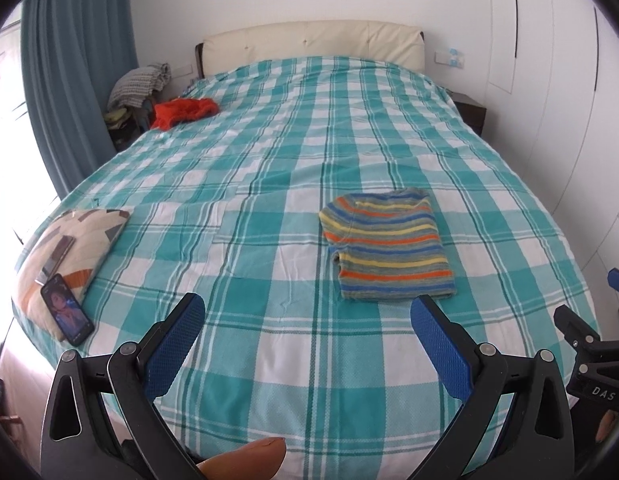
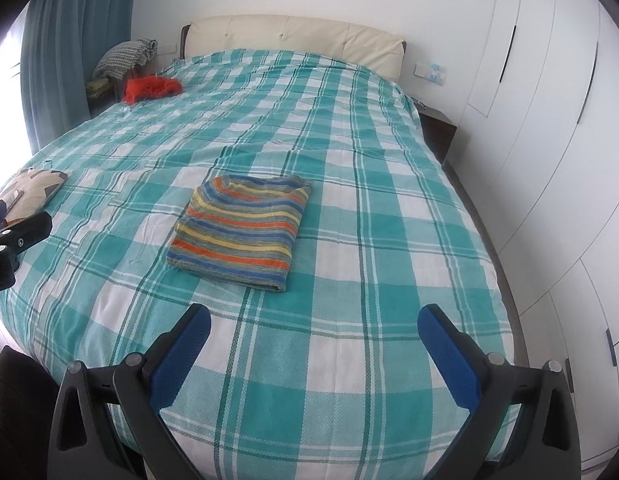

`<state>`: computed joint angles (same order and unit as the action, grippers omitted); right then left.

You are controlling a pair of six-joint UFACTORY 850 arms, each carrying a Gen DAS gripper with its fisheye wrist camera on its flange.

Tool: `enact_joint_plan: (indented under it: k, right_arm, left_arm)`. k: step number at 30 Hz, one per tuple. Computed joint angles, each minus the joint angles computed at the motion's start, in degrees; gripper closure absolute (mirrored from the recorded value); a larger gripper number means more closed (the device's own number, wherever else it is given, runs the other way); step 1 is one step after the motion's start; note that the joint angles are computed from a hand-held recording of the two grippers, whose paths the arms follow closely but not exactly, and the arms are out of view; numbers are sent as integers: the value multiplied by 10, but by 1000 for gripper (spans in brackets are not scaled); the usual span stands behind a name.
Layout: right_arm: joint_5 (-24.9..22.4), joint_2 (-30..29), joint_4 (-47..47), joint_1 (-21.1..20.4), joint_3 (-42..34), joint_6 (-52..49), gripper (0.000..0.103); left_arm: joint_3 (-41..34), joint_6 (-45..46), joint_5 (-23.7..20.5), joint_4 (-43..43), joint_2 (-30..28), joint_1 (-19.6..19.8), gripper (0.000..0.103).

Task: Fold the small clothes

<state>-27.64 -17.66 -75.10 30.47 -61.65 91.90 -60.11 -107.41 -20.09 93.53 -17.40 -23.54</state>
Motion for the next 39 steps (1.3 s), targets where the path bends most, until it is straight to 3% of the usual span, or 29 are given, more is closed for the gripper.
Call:
enact_joint_plan:
  k: [17,31,39]
  right_arm:
    - [-2,7,27,0,0,-28,1]
    - [38,9,137,-7,-8,-128,1]
    - [57,31,156,-2,4,-142,1]
  left_arm:
    - [-16,167,-2,-199,-21,-7,0]
    - [-29,231,-35,-249,-28,-19,0]
    - [-13,212,-17,-242,-10,-17,0]
